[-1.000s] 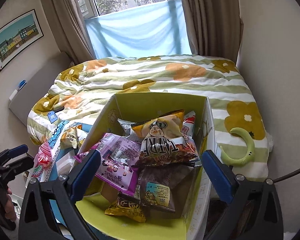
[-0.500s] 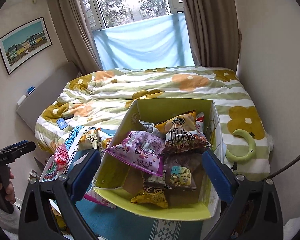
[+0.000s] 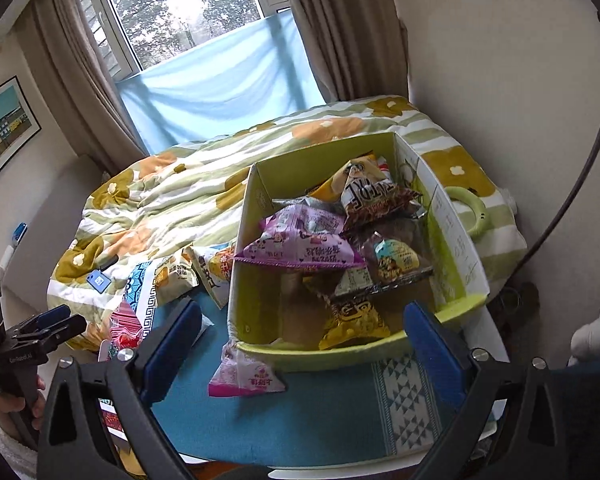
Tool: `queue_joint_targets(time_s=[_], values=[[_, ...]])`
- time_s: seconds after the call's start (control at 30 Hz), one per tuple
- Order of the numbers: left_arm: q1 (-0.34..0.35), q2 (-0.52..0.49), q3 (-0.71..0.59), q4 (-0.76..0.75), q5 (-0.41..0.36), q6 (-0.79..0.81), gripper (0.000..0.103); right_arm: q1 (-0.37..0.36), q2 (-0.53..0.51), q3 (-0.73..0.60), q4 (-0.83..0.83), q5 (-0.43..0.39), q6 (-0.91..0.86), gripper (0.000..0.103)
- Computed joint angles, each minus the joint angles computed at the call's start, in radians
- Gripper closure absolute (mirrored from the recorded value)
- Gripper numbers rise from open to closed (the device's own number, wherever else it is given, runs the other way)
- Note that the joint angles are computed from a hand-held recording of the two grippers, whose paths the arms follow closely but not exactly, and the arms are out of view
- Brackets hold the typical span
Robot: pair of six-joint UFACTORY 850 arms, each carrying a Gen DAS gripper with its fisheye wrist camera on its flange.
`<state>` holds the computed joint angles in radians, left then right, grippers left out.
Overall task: Organize snacks
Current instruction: 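Withdraw both tools from the box toward the snacks left on the table, then grasp the white wrapped pastry with the left tool while the right tool grasps the pink-white bag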
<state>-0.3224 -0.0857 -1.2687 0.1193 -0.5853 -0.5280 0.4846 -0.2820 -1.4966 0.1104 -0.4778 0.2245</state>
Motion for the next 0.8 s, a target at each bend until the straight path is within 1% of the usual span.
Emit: queue_joint_targets(time_s=[0.1, 0.2, 0.3, 0.4, 0.5, 0.63, 0.77, 0.8], values=[[0.034, -0.022, 0.006, -0.119, 0.005, 0.185, 0.002, 0.047, 0.001, 0.026, -0.108, 0.009, 0.165, 0.002], [0.056, -0.053, 0.008, -0.197, 0.021, 0.340, 0.002, 0.087, -0.009, 0.049, -0.186, 0.016, 0.313, 0.002], [0.072, -0.100, -0.001, -0.253, 0.024, 0.453, 0.002, 0.121, -0.028, 0.067, -0.260, 0.033, 0.447, 0.002], [0.080, -0.145, -0.007, -0.298, 0.038, 0.529, 0.002, 0.144, -0.059, 0.078, -0.296, 0.044, 0.528, 0.002], [0.081, -0.186, -0.013, -0.313, 0.050, 0.570, 0.002, 0.159, -0.098, 0.076, -0.346, 0.036, 0.595, 0.002], [0.074, -0.241, -0.030, -0.307, 0.059, 0.594, 0.007, 0.160, -0.143, 0.074, -0.289, 0.069, 0.561, 0.002], [0.047, -0.285, -0.050, -0.166, 0.067, 0.509, 0.010, 0.167, -0.183, 0.058, -0.281, 0.089, 0.545, 0.002], [0.046, -0.293, -0.054, -0.157, 0.069, 0.505, 0.010, 0.167, -0.193, 0.052, -0.269, 0.092, 0.532, 0.002]])
